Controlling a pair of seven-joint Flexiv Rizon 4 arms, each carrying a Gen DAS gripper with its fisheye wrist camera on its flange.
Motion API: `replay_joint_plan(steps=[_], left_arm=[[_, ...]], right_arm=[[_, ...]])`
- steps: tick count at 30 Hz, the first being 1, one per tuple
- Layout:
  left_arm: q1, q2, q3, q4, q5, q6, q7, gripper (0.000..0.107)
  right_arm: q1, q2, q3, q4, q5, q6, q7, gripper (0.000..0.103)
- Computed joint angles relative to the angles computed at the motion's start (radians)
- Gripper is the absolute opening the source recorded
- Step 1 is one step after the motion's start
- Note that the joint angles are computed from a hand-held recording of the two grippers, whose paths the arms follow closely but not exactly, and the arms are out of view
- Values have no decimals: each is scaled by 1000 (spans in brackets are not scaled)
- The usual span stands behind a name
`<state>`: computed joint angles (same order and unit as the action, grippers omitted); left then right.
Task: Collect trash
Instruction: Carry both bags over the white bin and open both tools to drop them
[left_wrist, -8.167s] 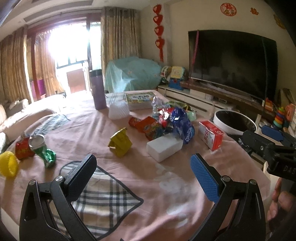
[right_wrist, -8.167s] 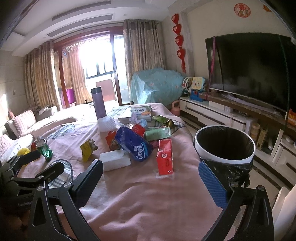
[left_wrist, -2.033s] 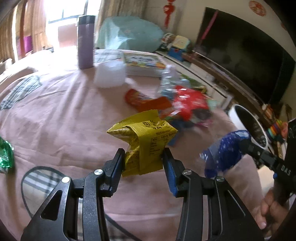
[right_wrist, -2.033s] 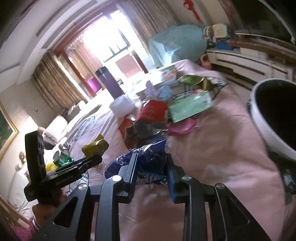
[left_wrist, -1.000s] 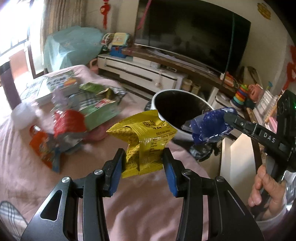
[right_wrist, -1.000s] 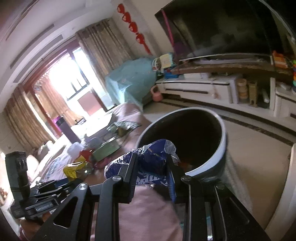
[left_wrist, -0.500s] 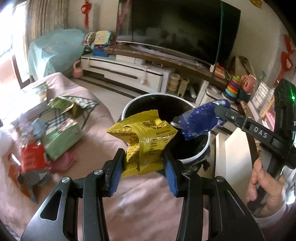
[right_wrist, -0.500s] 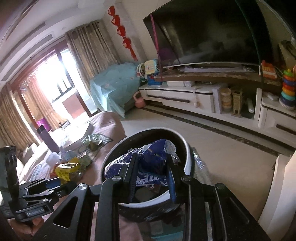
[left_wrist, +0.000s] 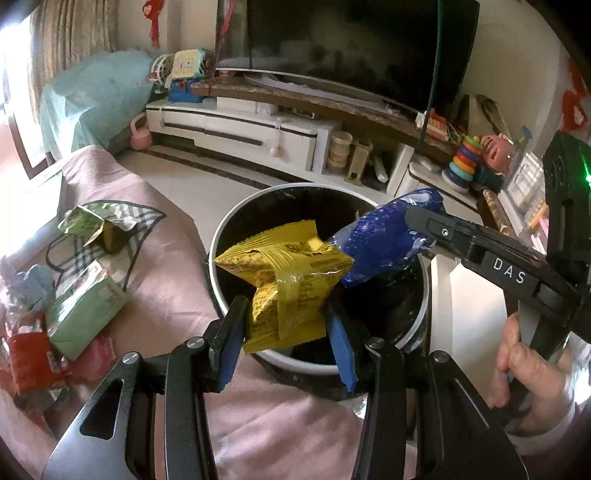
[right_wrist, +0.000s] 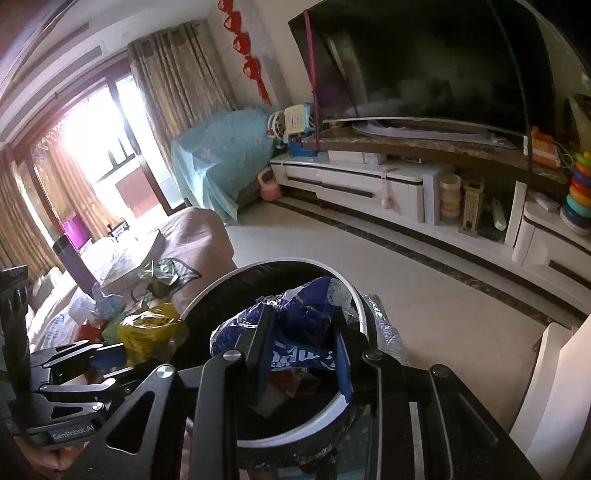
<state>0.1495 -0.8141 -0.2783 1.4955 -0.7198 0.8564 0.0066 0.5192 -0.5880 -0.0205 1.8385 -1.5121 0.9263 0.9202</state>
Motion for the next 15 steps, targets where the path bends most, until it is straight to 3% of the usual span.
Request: replay_joint_plan(steps=[3, 7, 11, 15], left_arm=[[-2, 1, -3, 7, -5, 16, 0, 74], [1, 1, -6, 9, -13, 24, 4, 76], [22, 7, -9, 18, -35, 17, 2, 77], [46, 13, -5, 32, -62, 17, 5, 78]], right_arm=[[-11, -7, -2, -6, -1, 24, -7, 36], [-25, -6, -9, -2, -39, 55, 33, 55], [-28, 5, -4, 8, -71, 48, 76, 61], [-24, 13, 8, 8, -104, 27, 119, 77]])
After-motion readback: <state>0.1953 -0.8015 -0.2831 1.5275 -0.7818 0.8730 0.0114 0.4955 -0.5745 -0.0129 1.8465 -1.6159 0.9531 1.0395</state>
